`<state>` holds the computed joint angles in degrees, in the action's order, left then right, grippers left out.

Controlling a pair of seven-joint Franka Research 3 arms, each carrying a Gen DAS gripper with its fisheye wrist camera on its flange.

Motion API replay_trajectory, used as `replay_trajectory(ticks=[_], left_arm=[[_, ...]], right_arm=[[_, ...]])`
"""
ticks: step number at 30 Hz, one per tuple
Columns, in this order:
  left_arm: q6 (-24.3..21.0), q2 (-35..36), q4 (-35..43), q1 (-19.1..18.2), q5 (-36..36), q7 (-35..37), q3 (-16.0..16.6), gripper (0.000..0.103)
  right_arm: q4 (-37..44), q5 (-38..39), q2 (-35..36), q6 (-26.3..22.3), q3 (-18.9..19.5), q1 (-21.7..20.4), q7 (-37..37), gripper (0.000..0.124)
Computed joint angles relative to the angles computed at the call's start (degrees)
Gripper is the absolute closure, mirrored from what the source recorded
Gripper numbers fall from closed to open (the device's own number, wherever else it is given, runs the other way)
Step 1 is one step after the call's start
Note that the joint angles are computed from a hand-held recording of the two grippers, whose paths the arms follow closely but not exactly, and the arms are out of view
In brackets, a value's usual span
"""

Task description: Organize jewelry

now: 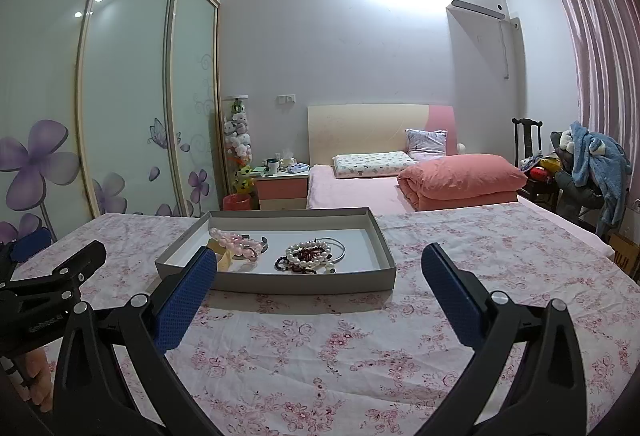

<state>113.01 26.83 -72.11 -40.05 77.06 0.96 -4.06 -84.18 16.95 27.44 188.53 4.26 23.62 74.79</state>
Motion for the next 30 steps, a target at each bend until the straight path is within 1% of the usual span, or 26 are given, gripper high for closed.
replay_trajectory(ticks=[8,30], left_arm=[[-0.27,1.15,1.7,-0.42,-0.84,0.75,0.33,0.004],[-0.17,0.97,1.64,-0.53,-1.17,0.82,0.57,0.004]], right_arm=[[-0.29,-0.05,-0.22,-0.02,-0.49,0.48,0.35,0.023],[-0.2,-0.24,-0.28,-0.33,-0.5,0.44,0.7,0.023]])
